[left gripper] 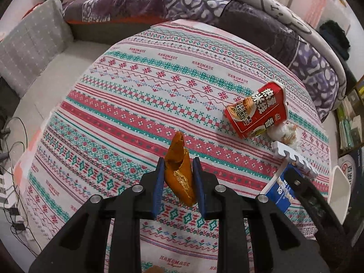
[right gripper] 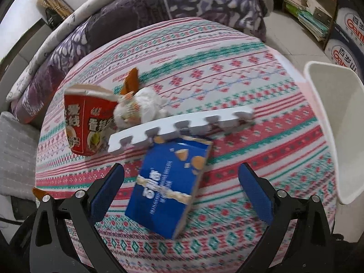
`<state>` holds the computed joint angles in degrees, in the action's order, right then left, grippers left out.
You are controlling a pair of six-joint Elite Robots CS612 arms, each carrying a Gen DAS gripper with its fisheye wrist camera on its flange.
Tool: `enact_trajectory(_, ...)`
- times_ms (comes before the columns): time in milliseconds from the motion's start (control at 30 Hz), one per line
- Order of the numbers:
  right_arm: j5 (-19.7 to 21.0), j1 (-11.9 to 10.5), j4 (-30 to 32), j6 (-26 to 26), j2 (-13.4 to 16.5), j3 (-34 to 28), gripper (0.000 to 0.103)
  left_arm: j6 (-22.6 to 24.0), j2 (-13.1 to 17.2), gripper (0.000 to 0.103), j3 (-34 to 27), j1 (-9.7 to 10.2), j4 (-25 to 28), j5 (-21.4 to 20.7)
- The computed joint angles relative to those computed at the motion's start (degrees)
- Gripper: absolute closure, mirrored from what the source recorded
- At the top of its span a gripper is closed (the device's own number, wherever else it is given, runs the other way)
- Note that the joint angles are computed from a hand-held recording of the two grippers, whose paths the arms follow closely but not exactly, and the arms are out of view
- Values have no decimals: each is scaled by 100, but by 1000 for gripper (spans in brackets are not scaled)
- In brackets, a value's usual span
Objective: Collect trash
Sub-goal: 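Grasp the blue biscuit box with right gripper while left gripper holds the orange piece, then carry the blue box to the bin and open right gripper over it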
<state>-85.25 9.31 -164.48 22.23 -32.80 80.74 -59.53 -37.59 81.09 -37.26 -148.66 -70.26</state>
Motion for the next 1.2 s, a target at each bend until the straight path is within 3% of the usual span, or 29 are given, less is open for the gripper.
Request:
enact_trajectory(167,-231,122,69,-407,130,-159,7,14,-28,78,61,37,-71,-58)
enact_trajectory(233,-204,145,1,-694,138,-161,19,-17,-51,78,109,45,-107,-54)
enact_trajectory(267,-225,159,-32,-850,130,-155,34,-44,-64,78,131,51,-117,-37)
enact_trajectory(300,-178,158,-46,-942,123,-145,40,-78,-71,78,143,56,-122,-28)
enact_trajectory(400,135,120,-21,-1023,70,-78,46,-178,-94,78,174,68,-138,7)
enact_trajectory(667,690,33,-5,-1439,-244,268,46,-287,-184,78,262,40,-262,260)
enact_trajectory(867,791,6,-677,-1639,-479,568,46,-310,-245,78,286,-20,-373,533)
enact_trajectory(1200,256,-17,-2236,-1702,-608,904,46,-61,-278,78,246,-244,-672,1294)
